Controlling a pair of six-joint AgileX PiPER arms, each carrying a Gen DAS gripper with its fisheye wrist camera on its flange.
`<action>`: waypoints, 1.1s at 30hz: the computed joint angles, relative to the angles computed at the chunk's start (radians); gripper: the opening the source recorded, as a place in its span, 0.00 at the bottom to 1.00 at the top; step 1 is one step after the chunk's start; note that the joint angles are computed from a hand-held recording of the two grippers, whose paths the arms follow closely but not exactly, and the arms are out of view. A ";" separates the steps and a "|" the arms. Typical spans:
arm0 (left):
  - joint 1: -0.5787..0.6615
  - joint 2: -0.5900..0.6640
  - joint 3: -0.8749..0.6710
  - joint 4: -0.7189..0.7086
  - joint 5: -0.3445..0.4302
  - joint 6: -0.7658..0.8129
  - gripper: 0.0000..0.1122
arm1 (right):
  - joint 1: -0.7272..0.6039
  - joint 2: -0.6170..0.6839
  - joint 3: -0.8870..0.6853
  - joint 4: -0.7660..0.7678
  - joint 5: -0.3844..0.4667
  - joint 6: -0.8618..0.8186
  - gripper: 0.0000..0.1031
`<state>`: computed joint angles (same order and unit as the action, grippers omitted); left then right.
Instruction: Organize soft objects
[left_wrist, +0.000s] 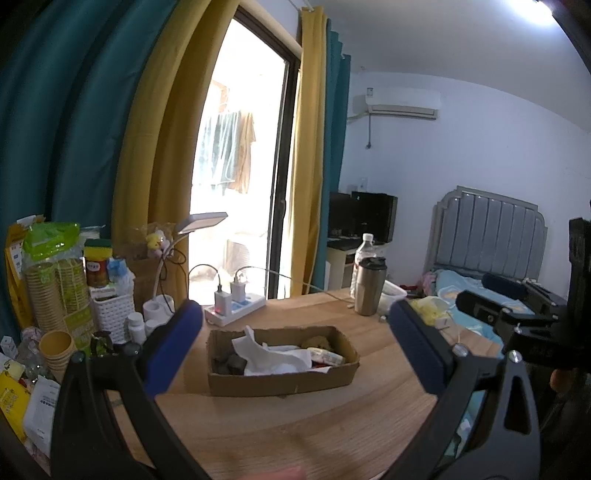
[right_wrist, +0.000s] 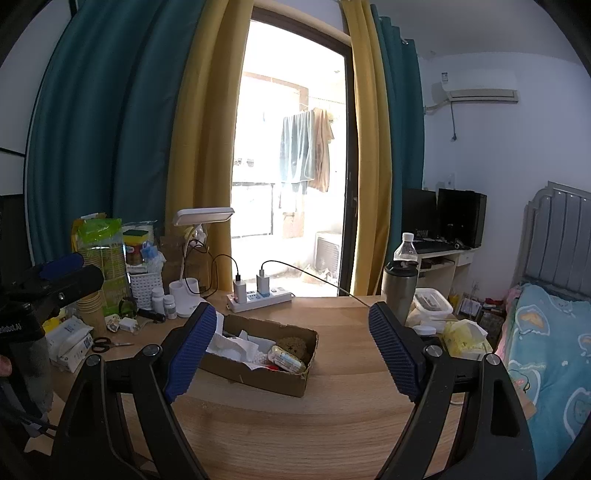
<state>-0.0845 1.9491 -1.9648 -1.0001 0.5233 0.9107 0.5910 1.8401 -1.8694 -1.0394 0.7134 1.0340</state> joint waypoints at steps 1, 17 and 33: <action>-0.001 0.004 -0.005 0.003 0.003 -0.003 0.91 | 0.000 0.001 0.000 0.000 -0.001 0.001 0.84; -0.010 0.000 0.013 -0.011 -0.010 0.033 0.91 | -0.001 0.006 0.004 0.000 -0.008 0.004 0.84; -0.010 0.005 0.017 -0.016 -0.008 0.037 0.91 | 0.005 0.003 0.003 0.000 0.006 0.008 0.84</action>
<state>-0.0942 1.9544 -1.9477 -1.0158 0.5153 0.9477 0.5956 1.8434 -1.8661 -1.0391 0.7196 1.0424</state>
